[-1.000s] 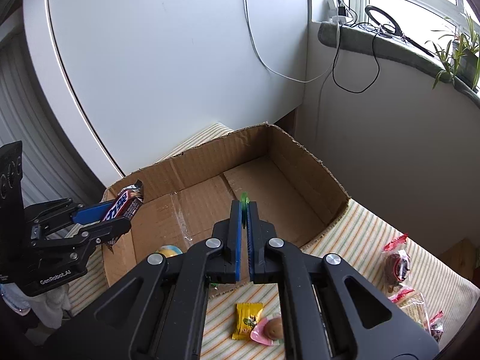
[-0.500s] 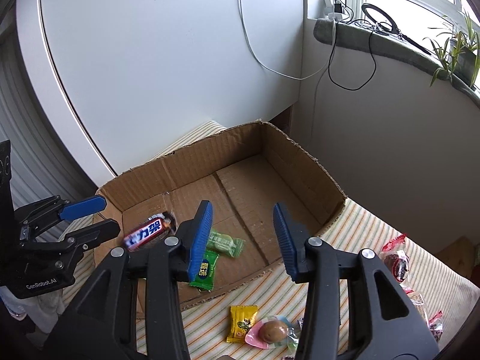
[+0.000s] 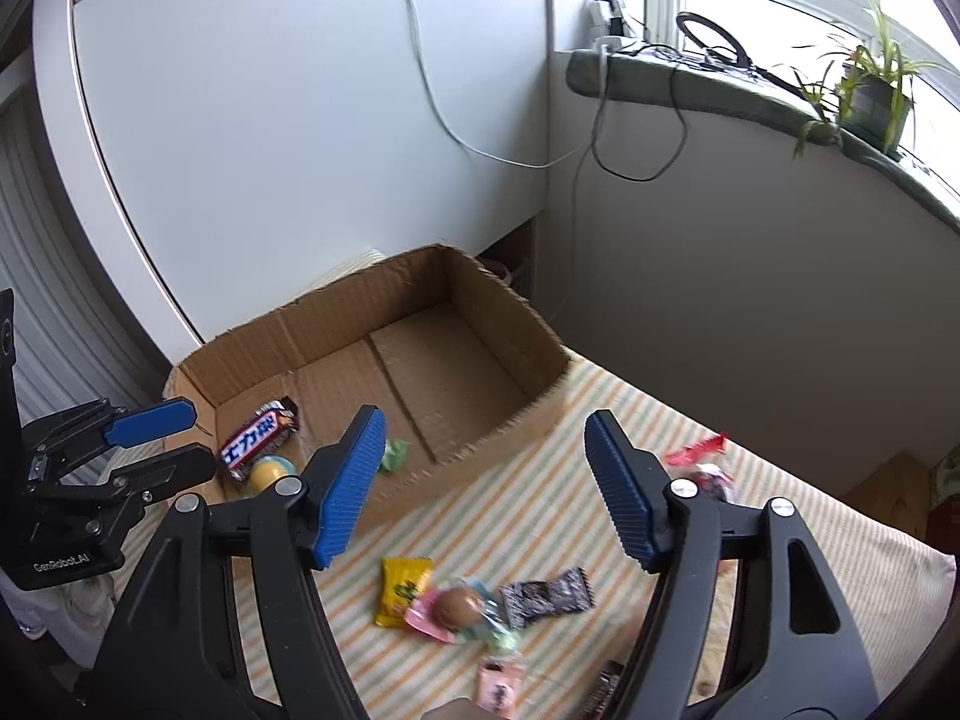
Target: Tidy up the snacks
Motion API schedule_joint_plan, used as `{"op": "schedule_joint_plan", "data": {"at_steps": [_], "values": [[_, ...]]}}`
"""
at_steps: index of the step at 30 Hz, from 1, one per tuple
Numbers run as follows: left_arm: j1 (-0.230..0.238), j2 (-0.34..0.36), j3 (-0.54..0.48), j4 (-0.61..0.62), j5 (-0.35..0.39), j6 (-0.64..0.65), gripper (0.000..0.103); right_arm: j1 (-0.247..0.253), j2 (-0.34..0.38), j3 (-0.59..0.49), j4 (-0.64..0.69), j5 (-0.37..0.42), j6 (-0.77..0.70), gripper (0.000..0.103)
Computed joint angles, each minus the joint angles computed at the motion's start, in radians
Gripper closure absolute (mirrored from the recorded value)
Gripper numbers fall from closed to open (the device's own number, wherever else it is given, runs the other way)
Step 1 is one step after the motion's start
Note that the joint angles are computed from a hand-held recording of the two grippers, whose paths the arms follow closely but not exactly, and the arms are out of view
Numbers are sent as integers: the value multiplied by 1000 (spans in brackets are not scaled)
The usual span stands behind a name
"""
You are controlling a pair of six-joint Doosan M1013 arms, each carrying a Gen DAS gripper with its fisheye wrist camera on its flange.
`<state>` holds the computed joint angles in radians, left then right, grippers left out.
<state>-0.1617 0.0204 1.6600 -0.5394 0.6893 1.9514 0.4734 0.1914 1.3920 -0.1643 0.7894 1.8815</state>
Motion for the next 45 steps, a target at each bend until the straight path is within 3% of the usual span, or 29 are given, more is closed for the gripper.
{"op": "schedule_joint_plan", "data": {"at_steps": [7, 10, 20, 41, 43, 45], "values": [[-51, 7, 1, -83, 38, 57, 57, -70, -59, 75, 34, 28, 7, 30], [-78, 13, 0, -102, 55, 79, 48, -107, -90, 118, 79, 27, 3, 24], [-151, 45, -16, -164, 125, 101, 48, -209, -152, 218, 225, 30, -50, 23], [-259, 108, -61, -118, 181, 35, 48, -291, -138, 272, 550, 23, -291, 23], [-264, 117, -66, -108, 183, 27, 48, -284, -138, 272, 528, 26, -287, 25], [-265, 122, -68, -108, 181, 22, 48, -282, -140, 273, 521, 32, -286, 34]]}}
